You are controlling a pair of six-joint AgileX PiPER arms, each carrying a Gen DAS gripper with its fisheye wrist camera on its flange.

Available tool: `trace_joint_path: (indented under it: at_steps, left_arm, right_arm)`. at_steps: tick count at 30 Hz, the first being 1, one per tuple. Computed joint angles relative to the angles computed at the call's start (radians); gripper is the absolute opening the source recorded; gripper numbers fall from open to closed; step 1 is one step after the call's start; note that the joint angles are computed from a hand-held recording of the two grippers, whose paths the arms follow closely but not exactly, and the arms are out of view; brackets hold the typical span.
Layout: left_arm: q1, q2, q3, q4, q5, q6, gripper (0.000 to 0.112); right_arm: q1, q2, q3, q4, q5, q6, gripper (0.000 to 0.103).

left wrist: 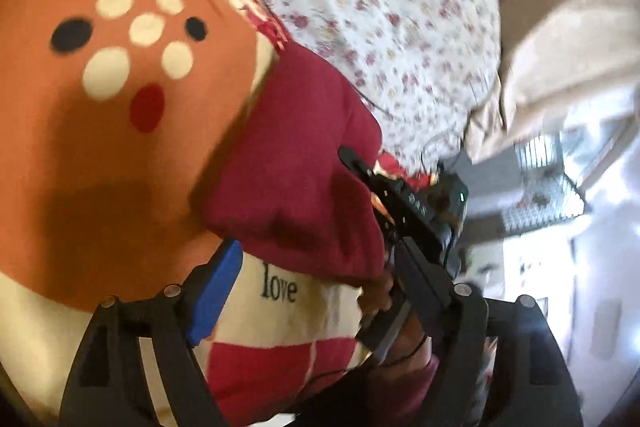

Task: Fold small clothes

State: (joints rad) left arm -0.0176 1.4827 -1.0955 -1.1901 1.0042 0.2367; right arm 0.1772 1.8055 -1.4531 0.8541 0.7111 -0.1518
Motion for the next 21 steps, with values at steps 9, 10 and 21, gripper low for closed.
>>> trace_joint_path:
  at_steps: [9,10,21]
  left_arm:
    - [-0.139,0.009,-0.029,0.067,-0.163,-0.198,0.072]
    - [-0.146,0.014,-0.034,0.090,-0.165,-0.235,0.072]
    - [-0.247,0.053,-0.077,0.270,-0.280,-0.413,0.072]
  right_arm:
    - [-0.008,0.005,-0.002,0.031,0.024,-0.011,0.033]
    - [-0.012,0.005,0.001,0.043,0.026,-0.015,0.033]
    - [-0.004,0.017,-0.036,-0.011,0.054,0.009,0.037]
